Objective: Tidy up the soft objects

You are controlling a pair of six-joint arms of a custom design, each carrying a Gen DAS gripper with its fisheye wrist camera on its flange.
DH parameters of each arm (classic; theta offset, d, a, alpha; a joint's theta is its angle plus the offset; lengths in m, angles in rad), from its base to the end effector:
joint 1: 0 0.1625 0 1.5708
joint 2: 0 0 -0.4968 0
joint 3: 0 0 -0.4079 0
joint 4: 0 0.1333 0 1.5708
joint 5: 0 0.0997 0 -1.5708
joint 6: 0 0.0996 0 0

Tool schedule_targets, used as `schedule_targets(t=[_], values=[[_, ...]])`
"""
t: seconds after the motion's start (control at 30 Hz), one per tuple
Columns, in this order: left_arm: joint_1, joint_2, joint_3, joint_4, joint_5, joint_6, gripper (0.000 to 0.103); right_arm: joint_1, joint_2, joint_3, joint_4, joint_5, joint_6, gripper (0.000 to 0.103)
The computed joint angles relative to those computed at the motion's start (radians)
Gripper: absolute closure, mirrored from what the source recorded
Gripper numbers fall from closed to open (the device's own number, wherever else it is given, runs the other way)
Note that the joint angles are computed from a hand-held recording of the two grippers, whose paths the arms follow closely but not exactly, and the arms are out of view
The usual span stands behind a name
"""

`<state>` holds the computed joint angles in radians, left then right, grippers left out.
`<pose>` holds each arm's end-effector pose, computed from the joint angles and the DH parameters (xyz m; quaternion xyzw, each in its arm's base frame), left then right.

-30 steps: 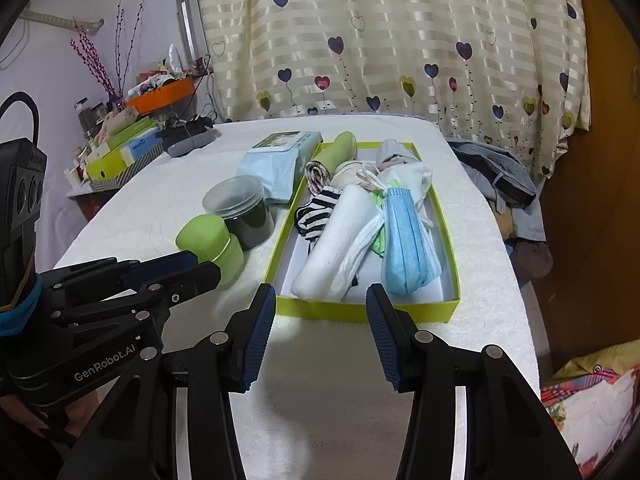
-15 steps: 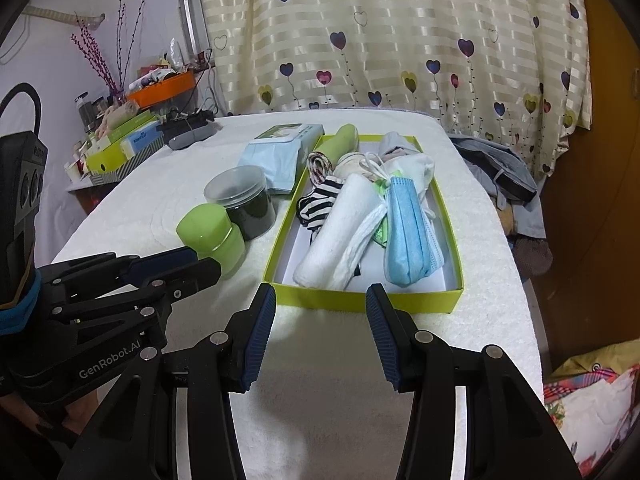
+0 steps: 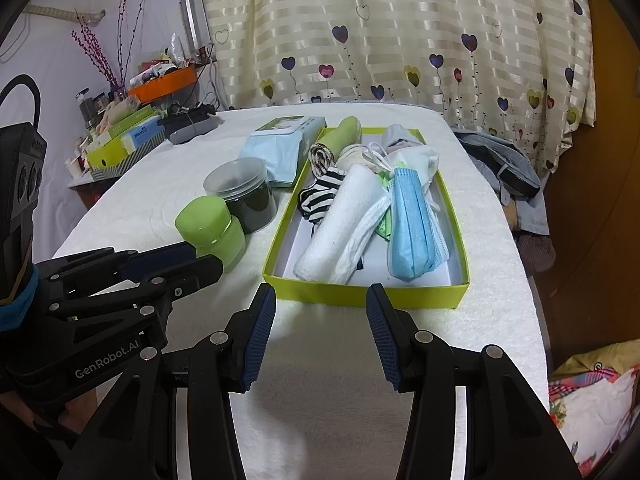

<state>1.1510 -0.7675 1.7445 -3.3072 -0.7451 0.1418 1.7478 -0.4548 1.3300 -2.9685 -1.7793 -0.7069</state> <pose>-0.0986 -0.7275 0.1890 0.0929 0.8586 -0.3879 0.3220 0.2593 -0.8097 0.0329 0.3867 -0.8800 0.2216 0.1643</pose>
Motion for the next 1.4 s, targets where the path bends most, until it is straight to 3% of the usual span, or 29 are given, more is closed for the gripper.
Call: schedule_targets(t=[1.4], values=[[0.000, 0.002, 0.001, 0.014, 0.013, -0.002, 0.075, -0.002, 0.005, 0.004, 0.001, -0.001, -0.005, 0.055]])
